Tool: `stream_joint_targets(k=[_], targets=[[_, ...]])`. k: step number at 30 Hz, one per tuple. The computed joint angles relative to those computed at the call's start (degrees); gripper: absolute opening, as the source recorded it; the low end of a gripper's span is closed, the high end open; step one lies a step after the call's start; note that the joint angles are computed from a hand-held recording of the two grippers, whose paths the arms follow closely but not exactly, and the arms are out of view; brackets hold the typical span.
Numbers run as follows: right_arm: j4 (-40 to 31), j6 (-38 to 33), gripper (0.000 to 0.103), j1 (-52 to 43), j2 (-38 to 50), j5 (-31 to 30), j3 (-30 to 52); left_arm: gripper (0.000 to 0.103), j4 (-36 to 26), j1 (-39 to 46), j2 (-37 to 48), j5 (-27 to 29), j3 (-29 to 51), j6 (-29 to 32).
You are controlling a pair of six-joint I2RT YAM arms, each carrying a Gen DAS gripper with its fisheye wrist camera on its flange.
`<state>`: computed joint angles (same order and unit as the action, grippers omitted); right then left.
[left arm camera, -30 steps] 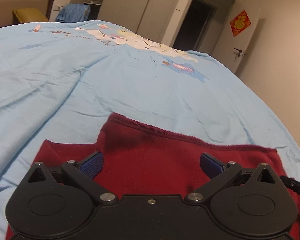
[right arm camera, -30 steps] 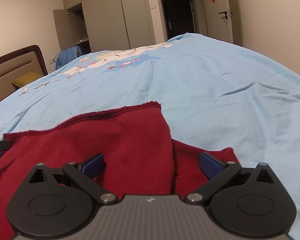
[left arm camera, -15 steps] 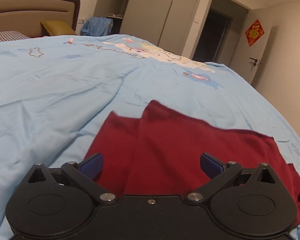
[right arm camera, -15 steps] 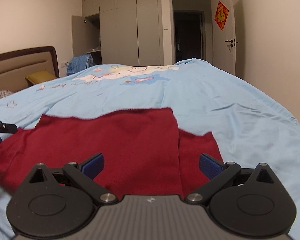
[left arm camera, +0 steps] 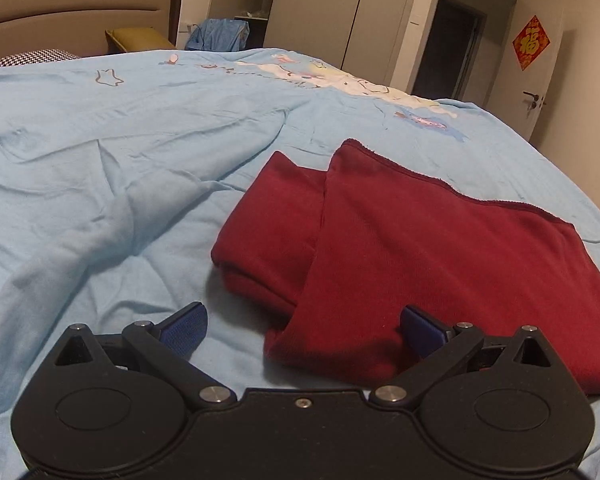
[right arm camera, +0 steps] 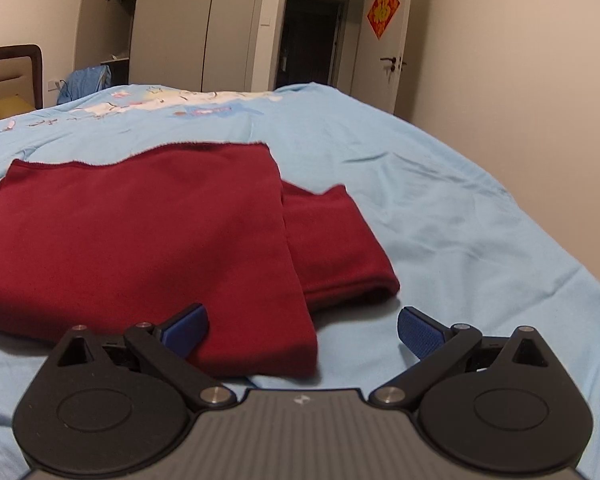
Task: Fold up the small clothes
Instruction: 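Press and smooth the folded shirt edges with both open grippers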
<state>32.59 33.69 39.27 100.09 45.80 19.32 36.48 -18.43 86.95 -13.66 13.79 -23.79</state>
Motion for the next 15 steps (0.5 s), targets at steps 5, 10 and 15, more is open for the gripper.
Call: stream_joint_targets(k=[5,10,15], targets=[[5.4,0.1,0.103,-0.9,1.7,-1.5,-2.1,0.102,0.1,0.1,-1.0,0.0,-1.0,0.1],[8.7,0.3,0.103,-0.8,3.3,-1.6,-3.1,0.102,-2.3,0.2,-3.3,0.4,-1.2,-1.1],[11.0,0.4,0.103,-1.4,3.7,-2.7,-4.0,0.102,-4.7,0.4,-6.7,1.7,-2.4,-3.3]])
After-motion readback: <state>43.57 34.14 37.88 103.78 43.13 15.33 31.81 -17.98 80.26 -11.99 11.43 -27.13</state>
